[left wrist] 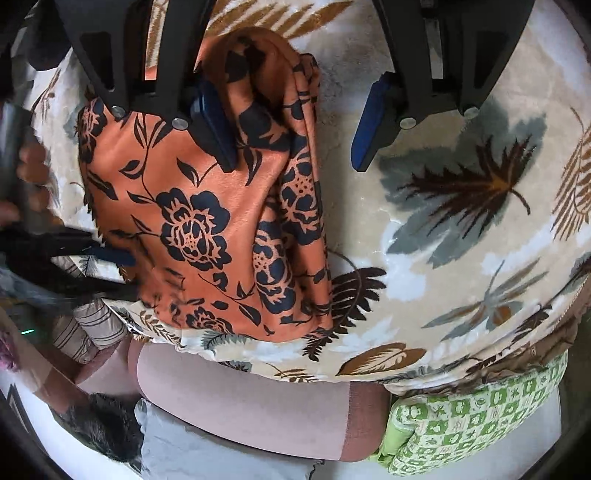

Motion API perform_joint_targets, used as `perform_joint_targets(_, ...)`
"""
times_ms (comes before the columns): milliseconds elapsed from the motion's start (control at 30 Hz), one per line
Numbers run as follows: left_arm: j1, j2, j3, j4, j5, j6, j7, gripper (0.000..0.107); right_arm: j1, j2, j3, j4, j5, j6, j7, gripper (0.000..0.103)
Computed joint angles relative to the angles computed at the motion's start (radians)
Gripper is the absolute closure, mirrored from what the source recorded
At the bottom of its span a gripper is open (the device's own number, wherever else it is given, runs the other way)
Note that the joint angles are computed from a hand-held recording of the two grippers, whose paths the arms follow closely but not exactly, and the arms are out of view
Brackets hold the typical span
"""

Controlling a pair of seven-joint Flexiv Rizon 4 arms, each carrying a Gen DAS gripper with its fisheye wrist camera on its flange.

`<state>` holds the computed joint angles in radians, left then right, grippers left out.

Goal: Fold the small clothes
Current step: 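Release the blouse and pull both grippers back from it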

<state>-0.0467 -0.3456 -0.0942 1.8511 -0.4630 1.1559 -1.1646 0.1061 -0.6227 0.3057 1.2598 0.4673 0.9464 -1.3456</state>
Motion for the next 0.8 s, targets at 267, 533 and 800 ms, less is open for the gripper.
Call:
perform_joint_targets(267, -0.004, 0.009, 0.008, 0.001, 0.015, -0.008, -0.017, 0.042, -0.036, 0.019, 0.047, 0.022, 0.104, 0.083, -0.060, 0.038)
perform_joint_targets(533, -0.030, 0.060, 0.048, 0.012, 0.087, -0.015, -0.076, 0.042, 0.014, 0.113, 0.003, 0.114, 0.033, 0.111, -0.037, 0.037)
perform_joint_targets(800, -0.072, 0.190, 0.093, 0.089, 0.241, 0.035, -0.225, 0.026, 0.256, 0.453, -0.202, 0.597, -0.635, 0.164, 0.398, 0.026)
